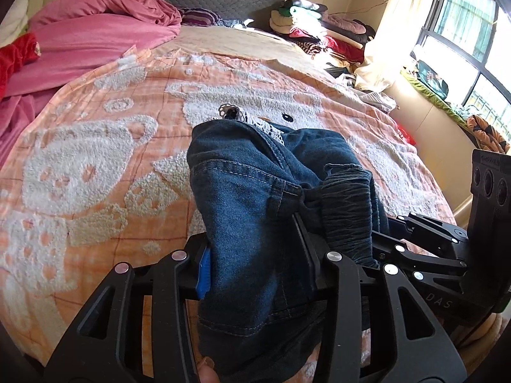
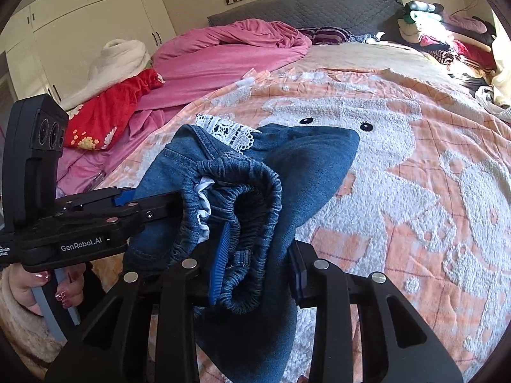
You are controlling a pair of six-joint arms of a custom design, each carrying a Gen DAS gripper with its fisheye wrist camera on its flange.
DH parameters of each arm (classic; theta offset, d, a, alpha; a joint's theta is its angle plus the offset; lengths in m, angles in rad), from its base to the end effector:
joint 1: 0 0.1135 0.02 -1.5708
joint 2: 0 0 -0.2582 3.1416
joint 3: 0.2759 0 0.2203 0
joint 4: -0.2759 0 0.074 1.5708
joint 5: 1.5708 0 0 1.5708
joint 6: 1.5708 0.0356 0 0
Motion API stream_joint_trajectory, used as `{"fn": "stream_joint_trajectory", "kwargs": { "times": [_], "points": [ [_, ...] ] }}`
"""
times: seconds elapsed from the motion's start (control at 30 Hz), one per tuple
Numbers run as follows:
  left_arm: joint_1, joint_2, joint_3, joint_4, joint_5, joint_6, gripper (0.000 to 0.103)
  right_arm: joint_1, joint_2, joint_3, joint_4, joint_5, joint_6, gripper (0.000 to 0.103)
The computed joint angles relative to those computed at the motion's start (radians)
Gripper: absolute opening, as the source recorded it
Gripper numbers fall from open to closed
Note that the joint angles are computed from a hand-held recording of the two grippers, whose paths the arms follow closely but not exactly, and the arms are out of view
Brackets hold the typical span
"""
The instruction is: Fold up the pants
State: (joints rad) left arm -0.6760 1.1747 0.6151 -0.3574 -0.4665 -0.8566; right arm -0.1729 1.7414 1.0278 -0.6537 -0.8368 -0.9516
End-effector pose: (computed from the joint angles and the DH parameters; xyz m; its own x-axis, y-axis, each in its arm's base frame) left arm 0.1631 -0.1103 0.2061 -0.6666 -0.3305 -0.6681 -0.2416 0.9438 -0.2257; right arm 0.2835 -0.0227 0.1787 -0.5334 -0.4606 -0.7095 -0.8045 0.5352 0.2575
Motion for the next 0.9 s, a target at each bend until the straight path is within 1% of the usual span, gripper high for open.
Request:
{"fn": "stream_joint_trajectory", "kwargs": {
  "times": [0.2, 0.3, 0.4, 0.47, 0.6, 0.73, 0.87, 0.9],
  "points": [
    [0.077, 0.035, -0.003, 0.067, 0.044, 0.062, 0.034, 0.041, 0.038, 0.021, 0.085, 0.034, 0.074, 0.032],
    [0.114, 0.075, -0.022, 0.121, 0.074, 0.077, 0.035, 0.065, 0.072, 0.022, 0.133, 0.065, 0.106, 0.032],
    [0.148, 0.11, -0.044, 0.167, 0.1, 0.084, 0.035, 0.078, 0.13, 0.038, 0.156, 0.086, 0.135, 0.032],
    [0.153, 0.129, -0.047, 0.174, 0.093, 0.089, 0.034, 0.075, 0.158, 0.046, 0.167, 0.094, 0.148, 0.033],
    [0.162, 0.15, -0.066, 0.19, 0.099, 0.092, 0.034, 0.059, 0.182, 0.054, 0.17, 0.09, 0.169, 0.04],
    [0.17, 0.158, -0.085, 0.202, 0.106, 0.083, 0.036, 0.053, 0.193, 0.051, 0.19, 0.112, 0.199, 0.053],
    [0.164, 0.165, -0.094, 0.203, 0.096, 0.073, 0.044, 0.054, 0.187, 0.032, 0.226, 0.14, 0.222, 0.061],
    [0.165, 0.166, -0.096, 0.204, 0.094, 0.071, 0.046, 0.056, 0.182, 0.024, 0.239, 0.148, 0.229, 0.065]
  ]
}}
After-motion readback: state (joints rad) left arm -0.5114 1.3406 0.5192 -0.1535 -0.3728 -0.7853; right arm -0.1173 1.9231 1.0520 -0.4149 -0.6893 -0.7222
